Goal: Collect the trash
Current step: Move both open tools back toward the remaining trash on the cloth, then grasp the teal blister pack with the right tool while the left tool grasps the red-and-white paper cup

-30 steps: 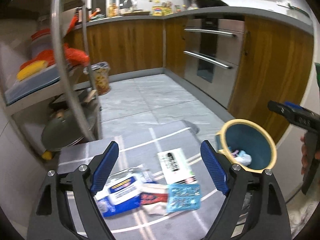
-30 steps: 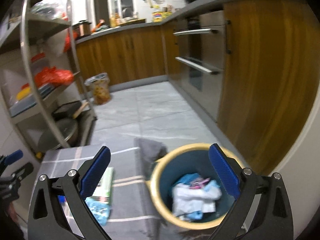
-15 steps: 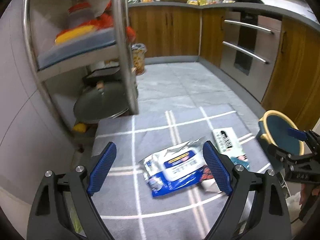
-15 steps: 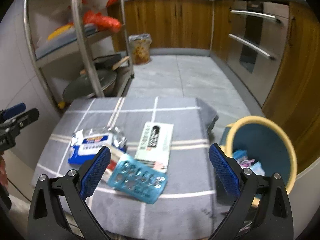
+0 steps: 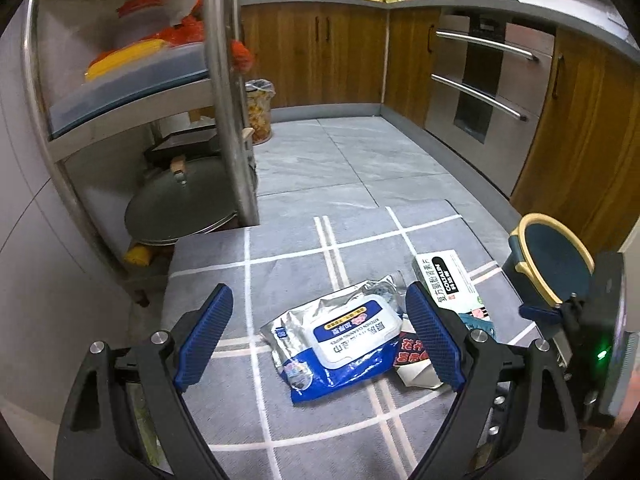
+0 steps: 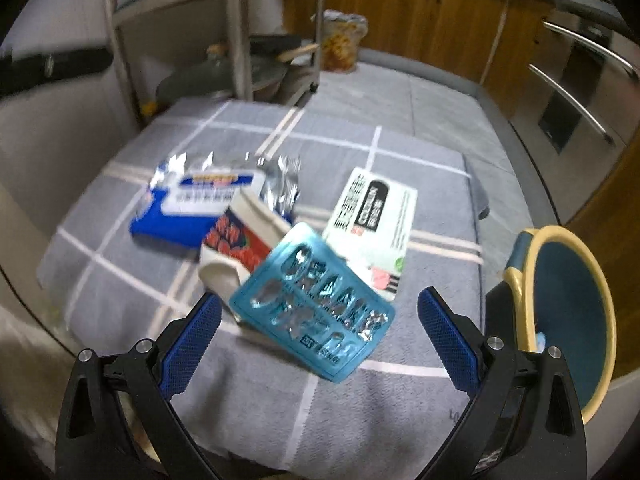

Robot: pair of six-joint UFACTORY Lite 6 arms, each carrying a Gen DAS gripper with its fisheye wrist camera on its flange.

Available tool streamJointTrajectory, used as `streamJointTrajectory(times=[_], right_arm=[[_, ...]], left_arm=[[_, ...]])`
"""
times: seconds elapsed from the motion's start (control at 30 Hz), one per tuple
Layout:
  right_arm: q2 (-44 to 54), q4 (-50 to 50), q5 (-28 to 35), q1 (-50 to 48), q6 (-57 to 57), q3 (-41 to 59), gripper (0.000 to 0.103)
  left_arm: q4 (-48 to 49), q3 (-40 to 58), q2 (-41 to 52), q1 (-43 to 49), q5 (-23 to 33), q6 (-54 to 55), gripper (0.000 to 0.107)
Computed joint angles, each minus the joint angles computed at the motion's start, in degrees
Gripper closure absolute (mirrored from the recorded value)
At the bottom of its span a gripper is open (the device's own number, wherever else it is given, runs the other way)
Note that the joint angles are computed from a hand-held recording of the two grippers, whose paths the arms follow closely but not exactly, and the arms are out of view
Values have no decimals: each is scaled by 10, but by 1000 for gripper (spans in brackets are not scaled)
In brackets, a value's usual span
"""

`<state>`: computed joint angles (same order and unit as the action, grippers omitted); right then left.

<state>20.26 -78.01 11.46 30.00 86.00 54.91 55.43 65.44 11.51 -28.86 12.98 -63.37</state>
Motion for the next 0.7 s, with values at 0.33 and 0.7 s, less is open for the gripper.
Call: streamJointTrajectory(times=[0.33, 0.7], right_arm=[[51, -70, -21, -12, 39, 25, 7], [25, -25, -71, -43, -6, 11, 59]], left_arm=[[10, 20, 23, -15, 3, 2, 20], [-11, 47, 58, -36, 22, 28, 20]])
